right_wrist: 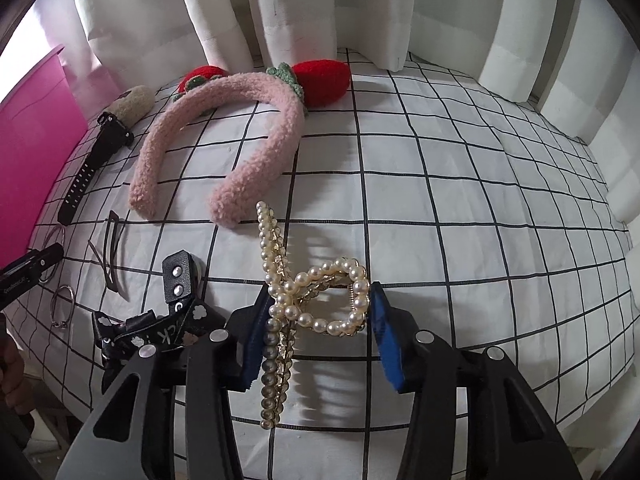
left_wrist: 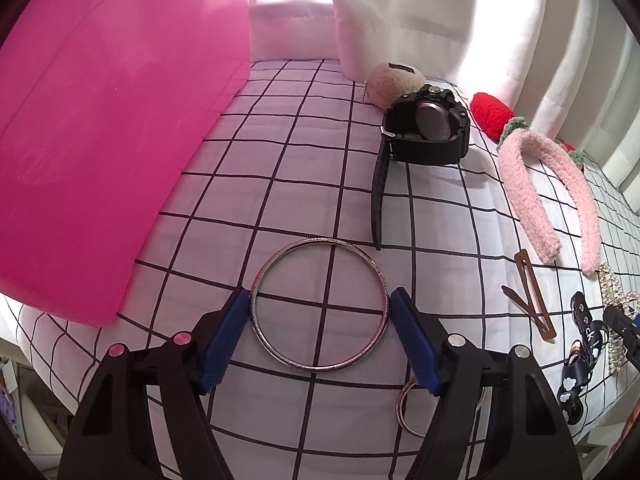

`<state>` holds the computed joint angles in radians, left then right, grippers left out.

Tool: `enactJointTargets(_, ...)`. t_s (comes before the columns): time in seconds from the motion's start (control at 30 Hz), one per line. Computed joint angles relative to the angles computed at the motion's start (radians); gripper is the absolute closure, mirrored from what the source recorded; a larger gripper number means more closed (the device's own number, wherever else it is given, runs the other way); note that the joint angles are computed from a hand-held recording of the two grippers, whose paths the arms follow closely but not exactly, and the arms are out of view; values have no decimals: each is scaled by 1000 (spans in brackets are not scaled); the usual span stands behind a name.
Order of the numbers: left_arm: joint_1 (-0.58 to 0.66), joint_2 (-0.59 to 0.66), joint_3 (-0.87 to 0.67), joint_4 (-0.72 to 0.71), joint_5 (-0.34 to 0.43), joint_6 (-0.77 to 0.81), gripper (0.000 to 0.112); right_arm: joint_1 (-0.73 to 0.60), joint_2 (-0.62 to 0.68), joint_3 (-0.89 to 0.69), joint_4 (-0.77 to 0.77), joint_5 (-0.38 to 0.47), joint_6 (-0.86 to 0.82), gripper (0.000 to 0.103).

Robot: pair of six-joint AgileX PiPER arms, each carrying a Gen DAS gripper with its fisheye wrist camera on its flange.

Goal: Organize jewelry
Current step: 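Grasp the large silver bangle with the left tool while the right tool grasps the pearl clip, then carry the bangle and pearl clip into the pink tub and open both tools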

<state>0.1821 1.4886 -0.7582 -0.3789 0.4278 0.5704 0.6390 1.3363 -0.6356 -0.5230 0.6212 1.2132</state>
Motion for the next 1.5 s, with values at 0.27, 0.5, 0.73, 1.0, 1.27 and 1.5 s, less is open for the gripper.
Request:
enactJointTargets(0.27, 20, -48, -12, 0, 58, 2, 42, -13, -31, -13, 57, -6, -68, 58)
enactJointTargets(0.5, 23, -145, -49, 31, 168, -49, 42, -1, -83, -83, 86, 67, -132, 58)
enactJointTargets(0.73, 59, -243, -141, -34, 311, -28, 42, 30, -127, -221, 81, 167, -192, 58)
enactJointTargets(1.0, 145, -297, -326, -134, 449, -3, 42, 91, -61, -481, 44, 202, -281, 58)
enactJointTargets(1.27, 284, -216, -572, -173, 504, -10, 42, 101, 164, -846, 157, 150, -487, 58)
enactJointTargets(1.5, 429, -74, -726, -171, 481, 11, 42, 150, 501, -1336, 300, 236, -693, 58)
